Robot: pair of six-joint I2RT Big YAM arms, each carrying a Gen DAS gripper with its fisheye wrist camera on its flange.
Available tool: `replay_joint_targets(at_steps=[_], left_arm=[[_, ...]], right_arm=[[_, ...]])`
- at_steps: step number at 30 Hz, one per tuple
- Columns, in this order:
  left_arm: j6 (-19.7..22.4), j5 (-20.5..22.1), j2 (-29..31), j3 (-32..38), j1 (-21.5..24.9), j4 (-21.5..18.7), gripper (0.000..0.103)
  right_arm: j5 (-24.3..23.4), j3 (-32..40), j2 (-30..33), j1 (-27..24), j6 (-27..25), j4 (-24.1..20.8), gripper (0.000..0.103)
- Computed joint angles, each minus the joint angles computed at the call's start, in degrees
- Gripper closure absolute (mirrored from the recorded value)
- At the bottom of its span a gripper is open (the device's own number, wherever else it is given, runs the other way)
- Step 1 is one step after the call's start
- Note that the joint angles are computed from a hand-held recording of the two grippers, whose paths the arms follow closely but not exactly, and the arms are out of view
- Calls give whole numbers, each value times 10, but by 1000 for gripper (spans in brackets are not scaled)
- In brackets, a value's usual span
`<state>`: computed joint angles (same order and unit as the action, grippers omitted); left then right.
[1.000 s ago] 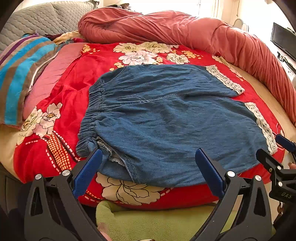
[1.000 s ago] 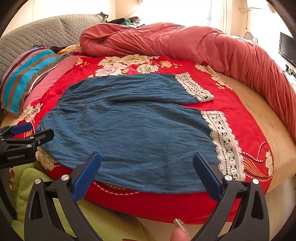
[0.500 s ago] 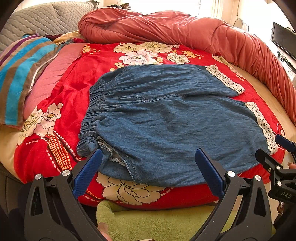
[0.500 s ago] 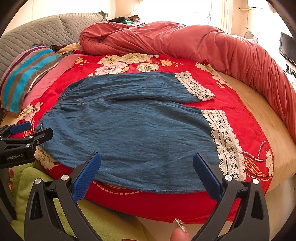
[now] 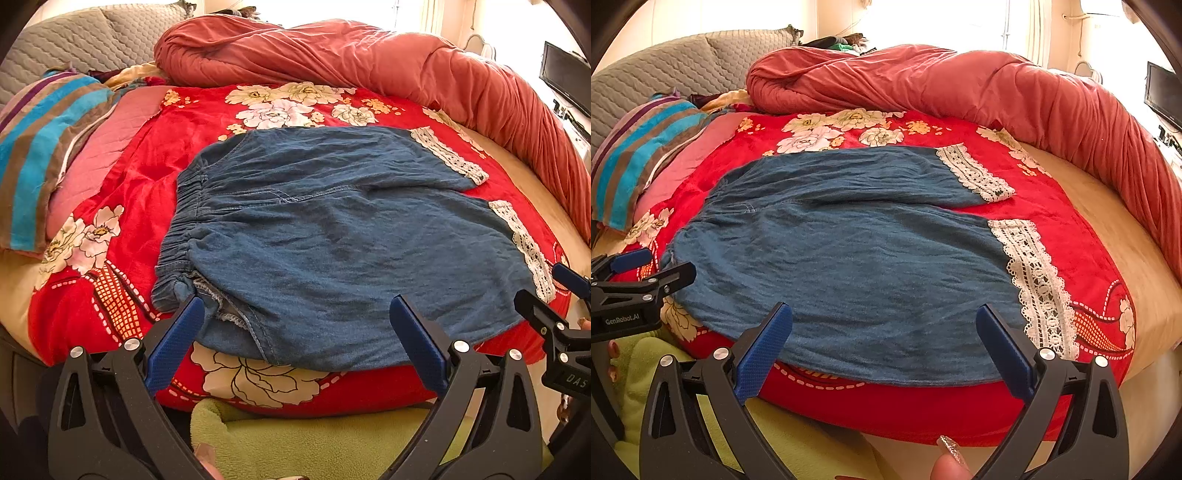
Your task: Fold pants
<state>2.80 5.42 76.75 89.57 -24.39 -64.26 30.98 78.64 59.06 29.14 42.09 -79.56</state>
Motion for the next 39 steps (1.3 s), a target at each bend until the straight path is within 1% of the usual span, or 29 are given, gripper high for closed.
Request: replay_joint_targets(at_steps=[9, 15, 18, 24, 29, 35, 39], left_arm=[[3, 0, -1, -2, 1, 1, 8], [3, -6, 0, -3, 1, 5, 8], [5, -5, 5, 0, 2, 6, 8], [2, -9, 28, 20, 7, -5, 8], [-5, -15, 49, 42, 13, -7, 8], [-17, -9, 86, 85, 32, -18, 8], [-25, -7, 108, 115, 48, -21, 8]], right_arm=[[-4, 0, 1, -3, 1, -1, 4], [-18, -2, 2, -23, -6, 7, 4], [-25, 1, 6, -38, -22, 18, 4], [-42, 18, 23, -78, -76, 54, 4], [-69, 41, 50, -106, -121, 80, 4], [-96, 75, 92, -134, -167, 107, 4], [-124, 98, 122, -148, -183, 117, 4]])
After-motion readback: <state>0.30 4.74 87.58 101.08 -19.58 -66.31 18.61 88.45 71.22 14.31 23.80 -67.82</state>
